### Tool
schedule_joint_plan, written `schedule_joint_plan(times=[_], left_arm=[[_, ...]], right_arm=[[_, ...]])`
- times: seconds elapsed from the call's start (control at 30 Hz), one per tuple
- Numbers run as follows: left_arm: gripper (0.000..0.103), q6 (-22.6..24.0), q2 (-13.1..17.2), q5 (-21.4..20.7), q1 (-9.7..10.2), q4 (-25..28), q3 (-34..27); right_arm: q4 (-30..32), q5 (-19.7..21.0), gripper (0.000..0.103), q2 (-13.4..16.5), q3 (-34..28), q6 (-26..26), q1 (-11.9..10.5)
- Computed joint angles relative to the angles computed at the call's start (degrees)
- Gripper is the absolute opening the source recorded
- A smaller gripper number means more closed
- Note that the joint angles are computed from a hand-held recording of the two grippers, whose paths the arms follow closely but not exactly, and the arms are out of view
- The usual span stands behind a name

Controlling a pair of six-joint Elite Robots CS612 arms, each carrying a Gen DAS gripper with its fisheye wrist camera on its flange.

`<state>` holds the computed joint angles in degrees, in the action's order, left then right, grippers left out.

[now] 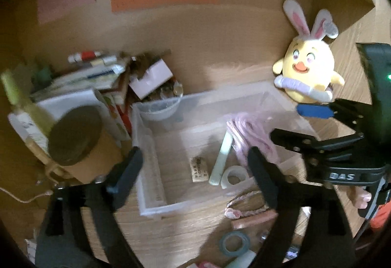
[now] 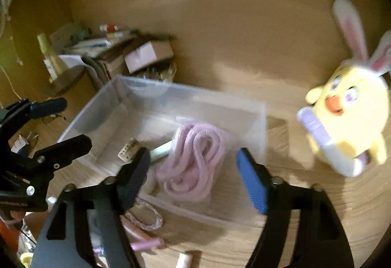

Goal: Organize objects
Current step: 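Lower the pink rope bag and eraser into the clear box, open both tools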

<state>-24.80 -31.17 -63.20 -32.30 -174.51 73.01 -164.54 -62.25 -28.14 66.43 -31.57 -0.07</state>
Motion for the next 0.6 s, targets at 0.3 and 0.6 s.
schedule_joint_plan(times=[0.3,0.6], left_arm=[[0.102,2.8,-3.0,3.9,-2.30,-6.1,6.6],[0.102,-1.2,-4.7,5.5,-3.80,-3.8,13.5]], right_arm=[[-7.8,3.0,0.085,-3.9,8.4,1.2,-2.3],[-8.0,1.5,0.085,-4.6,13.5,-0.3,-3.9]])
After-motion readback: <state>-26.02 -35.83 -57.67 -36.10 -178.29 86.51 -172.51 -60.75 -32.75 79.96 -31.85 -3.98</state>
